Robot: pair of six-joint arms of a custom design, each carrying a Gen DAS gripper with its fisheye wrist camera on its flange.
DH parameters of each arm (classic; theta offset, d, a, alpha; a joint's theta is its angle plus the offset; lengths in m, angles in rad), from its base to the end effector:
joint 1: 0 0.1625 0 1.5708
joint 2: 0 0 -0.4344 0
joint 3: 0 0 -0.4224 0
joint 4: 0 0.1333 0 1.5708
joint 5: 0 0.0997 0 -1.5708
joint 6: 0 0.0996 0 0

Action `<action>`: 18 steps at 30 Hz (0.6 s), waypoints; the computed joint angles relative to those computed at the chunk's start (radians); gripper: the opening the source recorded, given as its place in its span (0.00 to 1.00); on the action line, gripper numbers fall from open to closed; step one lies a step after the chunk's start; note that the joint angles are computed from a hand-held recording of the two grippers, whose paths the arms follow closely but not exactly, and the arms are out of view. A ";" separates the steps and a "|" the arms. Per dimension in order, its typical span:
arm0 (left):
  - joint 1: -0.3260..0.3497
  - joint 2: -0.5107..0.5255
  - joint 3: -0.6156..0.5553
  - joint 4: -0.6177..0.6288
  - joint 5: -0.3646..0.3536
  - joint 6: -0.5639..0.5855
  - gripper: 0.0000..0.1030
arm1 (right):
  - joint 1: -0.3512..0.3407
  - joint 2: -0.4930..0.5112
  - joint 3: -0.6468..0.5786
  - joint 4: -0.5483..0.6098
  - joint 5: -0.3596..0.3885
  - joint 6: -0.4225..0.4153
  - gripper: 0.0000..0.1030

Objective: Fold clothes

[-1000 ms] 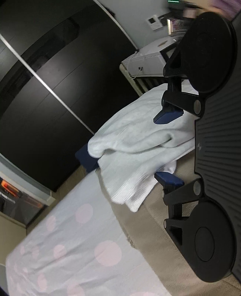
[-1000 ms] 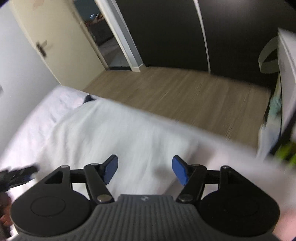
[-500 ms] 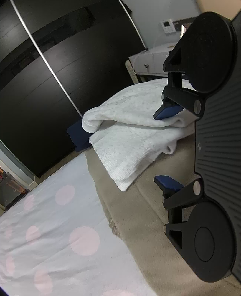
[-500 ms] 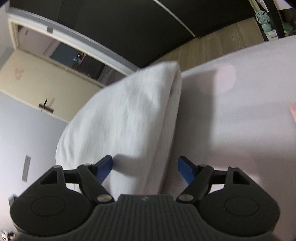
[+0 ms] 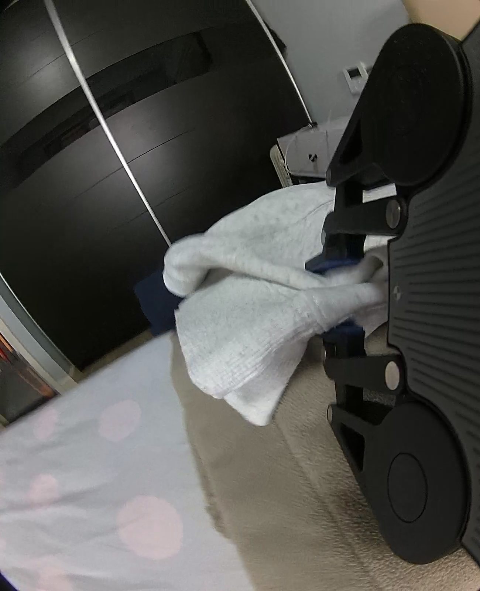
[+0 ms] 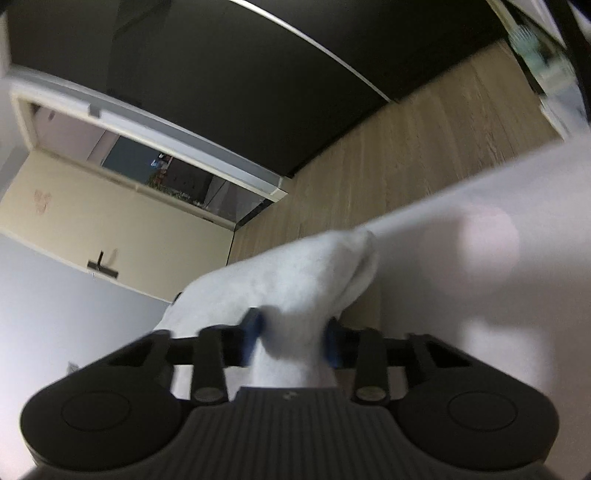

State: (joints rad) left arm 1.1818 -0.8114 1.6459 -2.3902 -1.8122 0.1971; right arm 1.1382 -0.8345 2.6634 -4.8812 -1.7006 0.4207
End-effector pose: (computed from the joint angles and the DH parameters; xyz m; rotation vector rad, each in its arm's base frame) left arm -0.1570 -0.6716 0.0664 -0.8358 -2.7793 -0.0555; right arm -0.0127 -0.3148 0.1665 -1.0482 -1.9842 2.0476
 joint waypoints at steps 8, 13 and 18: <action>-0.076 -0.019 -0.041 0.006 0.035 0.068 0.11 | 0.307 -0.271 -0.078 0.309 -0.284 -0.215 0.19; -0.115 -0.033 -0.080 -0.040 0.007 0.084 0.10 | 0.426 -0.382 -0.169 0.467 -0.368 -0.356 0.16; -0.120 -0.030 -0.096 -0.062 -0.013 0.104 0.10 | 0.408 -0.374 -0.164 0.438 -0.334 -0.347 0.16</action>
State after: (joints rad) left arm 1.0615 -0.8411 1.5494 -2.4518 -1.8251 0.3014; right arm 1.5462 -1.2088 2.4996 -4.4435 -2.0348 0.0735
